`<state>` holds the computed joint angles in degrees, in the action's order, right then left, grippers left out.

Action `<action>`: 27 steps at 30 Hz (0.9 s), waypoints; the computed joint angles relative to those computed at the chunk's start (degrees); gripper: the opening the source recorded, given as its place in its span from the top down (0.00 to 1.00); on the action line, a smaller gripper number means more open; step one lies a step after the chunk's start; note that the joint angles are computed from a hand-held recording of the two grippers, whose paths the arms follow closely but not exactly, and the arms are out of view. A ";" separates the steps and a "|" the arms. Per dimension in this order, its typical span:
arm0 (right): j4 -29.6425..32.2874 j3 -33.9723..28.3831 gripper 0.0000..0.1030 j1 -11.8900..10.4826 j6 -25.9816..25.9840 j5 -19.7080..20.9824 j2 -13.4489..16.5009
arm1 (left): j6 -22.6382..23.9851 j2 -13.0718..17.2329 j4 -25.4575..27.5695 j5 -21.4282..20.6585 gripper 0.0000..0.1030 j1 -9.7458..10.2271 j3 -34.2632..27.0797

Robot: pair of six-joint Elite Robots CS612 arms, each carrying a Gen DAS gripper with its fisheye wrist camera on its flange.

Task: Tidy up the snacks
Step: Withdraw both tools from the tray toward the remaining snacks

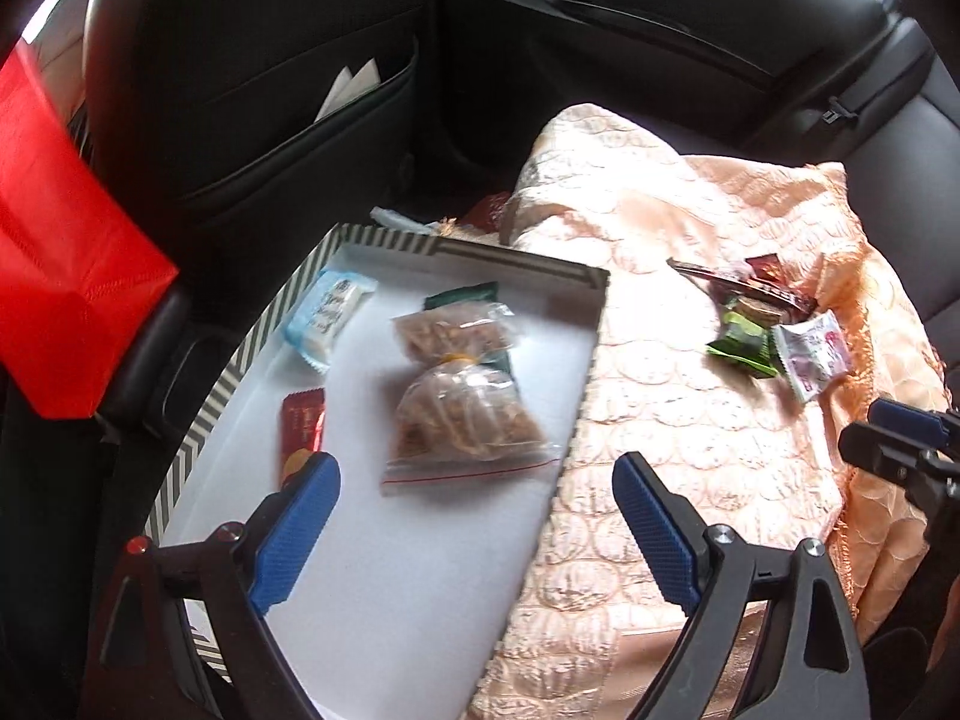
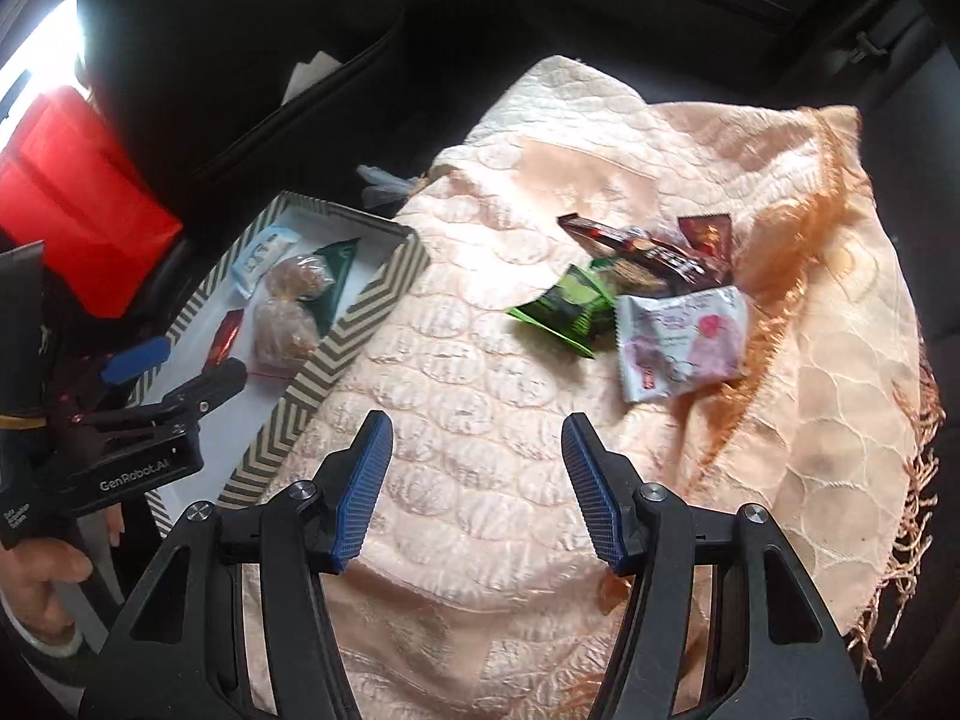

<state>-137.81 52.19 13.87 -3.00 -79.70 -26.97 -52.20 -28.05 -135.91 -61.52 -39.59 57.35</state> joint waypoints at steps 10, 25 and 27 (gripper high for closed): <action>-0.29 1.42 0.43 -2.03 3.75 -1.34 -0.66 | 5.10 4.14 0.17 -3.73 0.09 -0.28 -8.14; -1.21 2.24 0.43 -3.43 6.59 0.06 -0.71 | 11.67 15.68 9.39 -10.88 0.09 0.83 -30.24; -1.23 2.12 0.43 -3.40 6.32 -0.06 -0.64 | 11.89 16.17 9.84 -10.97 0.09 0.82 -31.16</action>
<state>-139.04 54.32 10.47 3.32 -79.75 -27.60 -40.31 -11.88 -126.07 -72.48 -38.77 26.19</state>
